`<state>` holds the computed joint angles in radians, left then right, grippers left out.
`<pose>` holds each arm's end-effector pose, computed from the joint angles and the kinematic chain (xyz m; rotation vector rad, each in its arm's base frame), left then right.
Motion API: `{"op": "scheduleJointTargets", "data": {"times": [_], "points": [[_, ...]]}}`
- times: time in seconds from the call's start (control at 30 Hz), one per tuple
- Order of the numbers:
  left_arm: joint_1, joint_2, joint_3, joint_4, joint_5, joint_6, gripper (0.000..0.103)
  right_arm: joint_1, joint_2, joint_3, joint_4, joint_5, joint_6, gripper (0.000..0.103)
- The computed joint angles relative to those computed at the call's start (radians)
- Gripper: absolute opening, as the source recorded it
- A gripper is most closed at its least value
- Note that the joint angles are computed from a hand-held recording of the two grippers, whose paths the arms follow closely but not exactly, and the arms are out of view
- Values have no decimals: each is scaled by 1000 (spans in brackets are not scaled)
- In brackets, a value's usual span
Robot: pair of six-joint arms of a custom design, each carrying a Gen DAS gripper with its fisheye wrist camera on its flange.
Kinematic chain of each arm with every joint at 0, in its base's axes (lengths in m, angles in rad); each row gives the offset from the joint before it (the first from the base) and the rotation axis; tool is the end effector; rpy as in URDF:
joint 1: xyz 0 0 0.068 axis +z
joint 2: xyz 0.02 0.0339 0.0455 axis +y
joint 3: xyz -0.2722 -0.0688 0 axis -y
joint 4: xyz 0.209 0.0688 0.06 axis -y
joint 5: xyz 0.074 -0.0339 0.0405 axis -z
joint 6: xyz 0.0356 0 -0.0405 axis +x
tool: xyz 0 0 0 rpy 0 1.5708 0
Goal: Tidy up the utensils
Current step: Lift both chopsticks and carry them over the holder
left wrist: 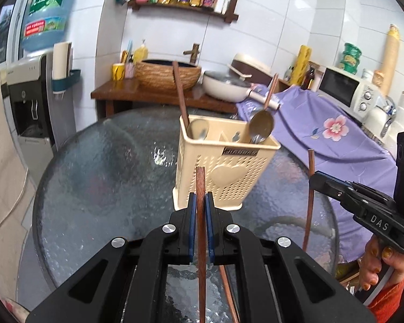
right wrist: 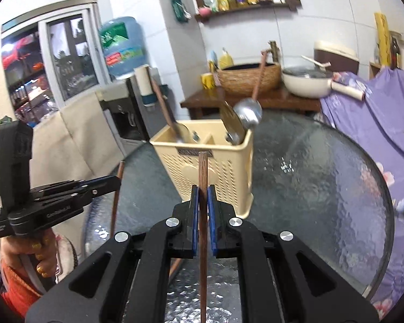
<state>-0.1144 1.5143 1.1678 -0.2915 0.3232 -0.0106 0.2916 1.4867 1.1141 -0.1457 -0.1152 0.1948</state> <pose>0.3048 -0.0464 0.3065 0.2939 2.1833 -0.4263 0.2944 0.0926 0.3104 -0.1728 2.1052 0.4134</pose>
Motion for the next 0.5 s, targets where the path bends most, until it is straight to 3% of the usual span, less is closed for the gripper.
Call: {"op": "scheduleJointTargets", "data": {"times": [0.5], "points": [[36, -120, -12, -31, 70, 33, 7, 50, -78, 21, -39, 22, -54, 7]]}}
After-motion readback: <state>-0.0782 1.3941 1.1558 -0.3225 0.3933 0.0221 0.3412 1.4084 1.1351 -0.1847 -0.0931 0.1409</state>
